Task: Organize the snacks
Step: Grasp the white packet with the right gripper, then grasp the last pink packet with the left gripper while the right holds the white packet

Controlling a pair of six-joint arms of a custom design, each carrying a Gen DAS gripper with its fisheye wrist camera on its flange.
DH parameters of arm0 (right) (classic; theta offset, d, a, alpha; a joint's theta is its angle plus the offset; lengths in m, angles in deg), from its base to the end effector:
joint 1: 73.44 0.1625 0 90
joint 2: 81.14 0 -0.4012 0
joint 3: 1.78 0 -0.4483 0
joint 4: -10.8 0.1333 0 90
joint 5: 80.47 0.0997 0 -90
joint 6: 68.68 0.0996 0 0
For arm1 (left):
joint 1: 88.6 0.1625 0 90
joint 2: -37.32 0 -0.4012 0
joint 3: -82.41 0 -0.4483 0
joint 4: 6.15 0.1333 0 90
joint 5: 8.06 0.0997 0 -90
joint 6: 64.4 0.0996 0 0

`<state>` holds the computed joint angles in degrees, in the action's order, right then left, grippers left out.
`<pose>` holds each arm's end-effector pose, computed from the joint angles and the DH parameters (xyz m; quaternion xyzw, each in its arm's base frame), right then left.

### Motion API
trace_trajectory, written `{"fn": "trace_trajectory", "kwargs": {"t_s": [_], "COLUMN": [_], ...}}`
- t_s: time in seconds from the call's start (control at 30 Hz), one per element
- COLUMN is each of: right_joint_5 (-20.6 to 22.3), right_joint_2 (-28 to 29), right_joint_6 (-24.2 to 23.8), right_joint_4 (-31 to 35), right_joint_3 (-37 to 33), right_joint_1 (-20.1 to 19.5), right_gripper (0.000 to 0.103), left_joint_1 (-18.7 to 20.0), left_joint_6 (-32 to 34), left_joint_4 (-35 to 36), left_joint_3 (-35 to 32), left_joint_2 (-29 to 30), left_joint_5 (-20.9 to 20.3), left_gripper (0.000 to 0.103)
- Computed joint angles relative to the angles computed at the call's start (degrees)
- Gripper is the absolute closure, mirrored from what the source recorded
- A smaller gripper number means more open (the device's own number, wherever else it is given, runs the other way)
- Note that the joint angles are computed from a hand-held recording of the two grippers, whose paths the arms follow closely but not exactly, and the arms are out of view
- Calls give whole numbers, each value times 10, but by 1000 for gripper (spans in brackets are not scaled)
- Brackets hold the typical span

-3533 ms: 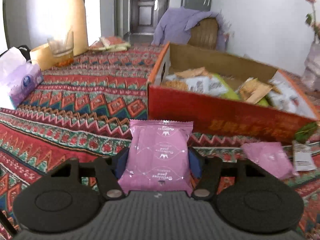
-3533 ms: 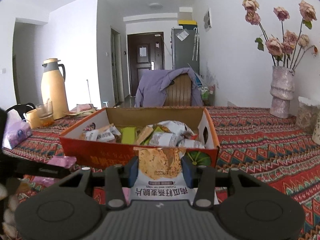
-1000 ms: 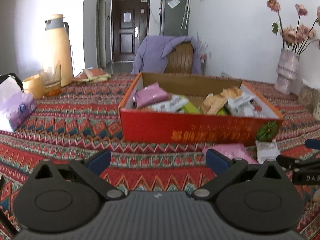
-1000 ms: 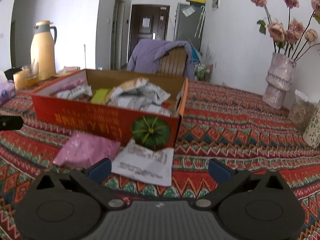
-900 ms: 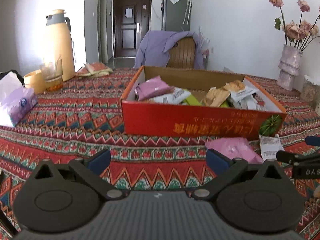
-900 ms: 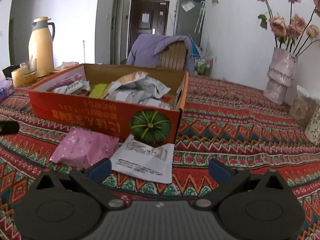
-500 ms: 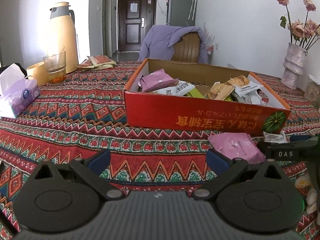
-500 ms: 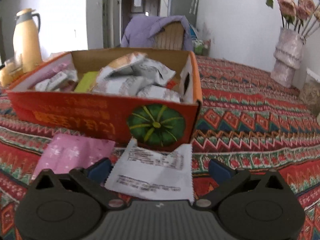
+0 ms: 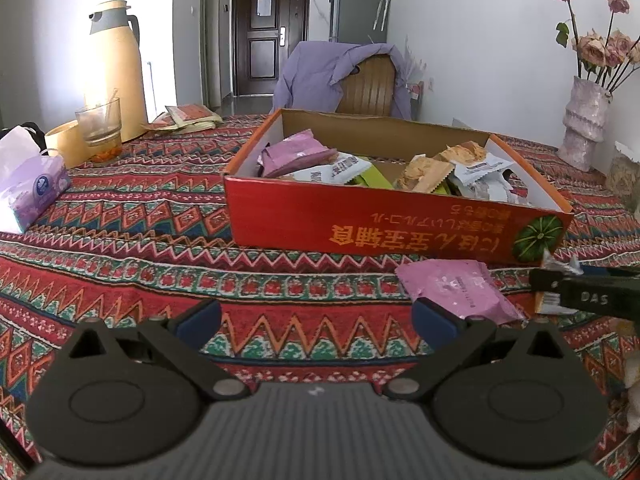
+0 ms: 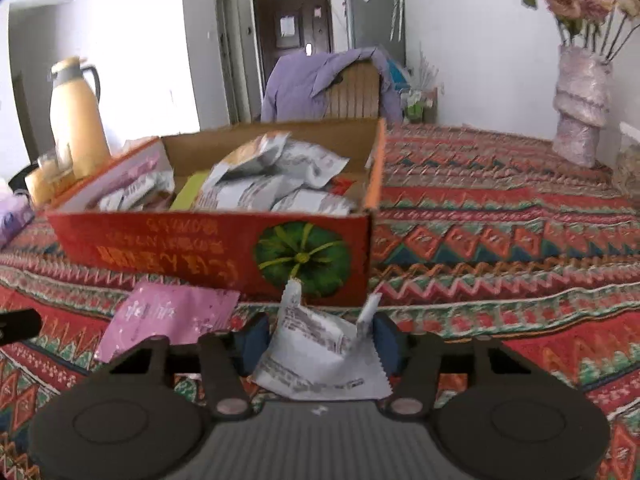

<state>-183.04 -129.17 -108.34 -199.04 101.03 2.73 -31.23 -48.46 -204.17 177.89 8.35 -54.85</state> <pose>-0.0487 -0.6647 0.1440 0.1299 -0.8300 0.4358 0.3230 -0.1821 -0.6581 -0.0426 0.2386 0.8461 -0.3760 0.2928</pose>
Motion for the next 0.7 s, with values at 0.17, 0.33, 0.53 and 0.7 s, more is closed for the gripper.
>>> {"fn": "trace_trajectory", "kwargs": {"t_s": [0.17, 0.33, 0.53, 0.7], "right_joint_5": [33, 65, 73, 62], "right_joint_2": [-24, -41, -47, -41], "right_joint_6": [-11, 40, 72, 87], "right_joint_4": [-57, -100, -108, -114], "right_joint_3": [33, 49, 52, 46], "right_joint_1": [-18, -45, -58, -58], "right_gripper": [49, 49, 49, 49], "left_joint_1": [-11, -26, -38, -42], "left_joint_6": [-16, -36, -71, -84], "left_joint_4": [26, 66, 123, 153], "left_joint_3": [-21, -58, -114, -160], "left_joint_2": [16, 48, 93, 130], "left_joint_5": [-2, -3, 8, 18], "left_gripper": [0, 0, 0, 0]}}
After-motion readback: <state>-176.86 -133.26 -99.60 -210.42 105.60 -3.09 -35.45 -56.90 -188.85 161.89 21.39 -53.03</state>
